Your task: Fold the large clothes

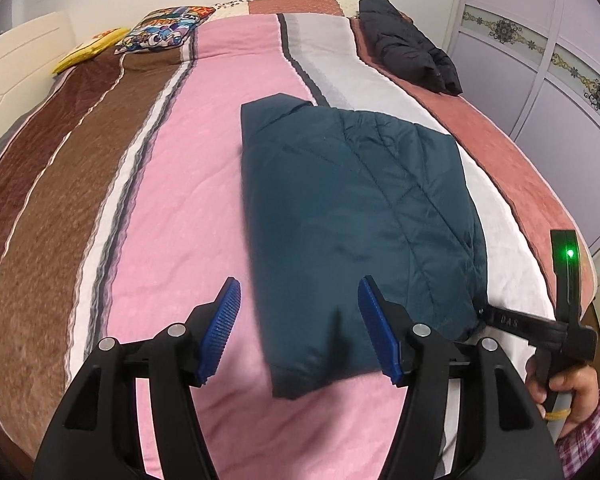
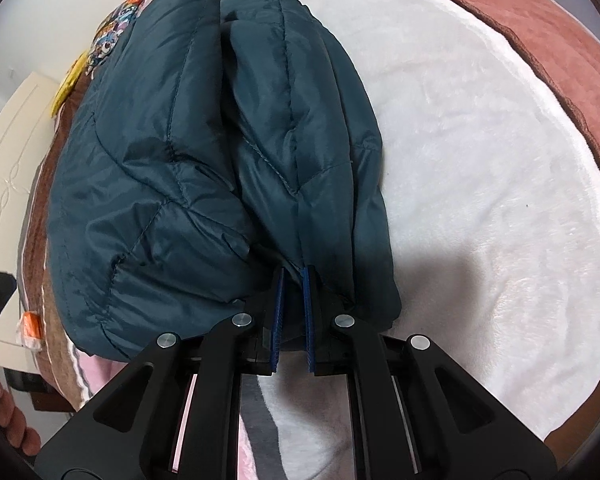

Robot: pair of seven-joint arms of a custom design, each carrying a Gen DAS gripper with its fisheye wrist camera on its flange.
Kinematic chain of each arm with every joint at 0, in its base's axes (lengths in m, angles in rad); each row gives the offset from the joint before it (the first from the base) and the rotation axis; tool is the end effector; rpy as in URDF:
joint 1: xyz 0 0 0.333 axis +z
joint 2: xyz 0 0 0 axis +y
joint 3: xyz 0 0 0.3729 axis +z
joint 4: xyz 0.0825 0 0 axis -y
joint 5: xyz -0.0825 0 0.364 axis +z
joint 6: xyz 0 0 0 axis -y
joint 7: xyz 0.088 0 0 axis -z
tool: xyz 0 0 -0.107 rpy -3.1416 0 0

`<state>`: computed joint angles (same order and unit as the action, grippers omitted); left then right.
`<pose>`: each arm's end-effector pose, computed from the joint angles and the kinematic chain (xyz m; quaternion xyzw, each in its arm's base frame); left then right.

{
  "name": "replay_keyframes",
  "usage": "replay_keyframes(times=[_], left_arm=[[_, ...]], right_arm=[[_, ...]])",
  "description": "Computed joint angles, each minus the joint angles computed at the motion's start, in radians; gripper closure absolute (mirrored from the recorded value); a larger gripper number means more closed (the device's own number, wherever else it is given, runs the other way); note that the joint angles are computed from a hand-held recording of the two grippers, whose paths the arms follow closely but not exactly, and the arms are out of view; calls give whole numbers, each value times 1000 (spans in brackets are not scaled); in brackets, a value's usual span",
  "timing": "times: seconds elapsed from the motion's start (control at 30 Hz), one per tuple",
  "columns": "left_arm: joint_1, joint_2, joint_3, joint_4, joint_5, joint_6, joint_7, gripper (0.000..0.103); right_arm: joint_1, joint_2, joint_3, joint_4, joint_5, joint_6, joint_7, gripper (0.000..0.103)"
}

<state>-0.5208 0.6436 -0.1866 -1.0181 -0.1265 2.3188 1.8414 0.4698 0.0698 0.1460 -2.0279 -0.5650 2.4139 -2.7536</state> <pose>0.6384 -0.4705 0.6053 -0.3321 0.8790 -0.3311 0.0871 0.4777 0.3319 0.5143 -0.2821 0.9234 -0.1118 0.2352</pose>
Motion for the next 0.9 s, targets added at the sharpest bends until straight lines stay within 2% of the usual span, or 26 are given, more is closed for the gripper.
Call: replay_keyframes(times=[0.17,0.6,0.9], left_arm=[[15,-27,-4,-58,-13,16,9,42],[22,-17,-1,-56,-20,-20,-11,42],[33,-35,-10,-98,-35,-11,-10,42]], right_arm=[[7,28,2,47,10,-37,-11,95],[-1,-7,-1,-11,-1,8,9,95],[-9,-27,1,-48,-18,39,27,95]])
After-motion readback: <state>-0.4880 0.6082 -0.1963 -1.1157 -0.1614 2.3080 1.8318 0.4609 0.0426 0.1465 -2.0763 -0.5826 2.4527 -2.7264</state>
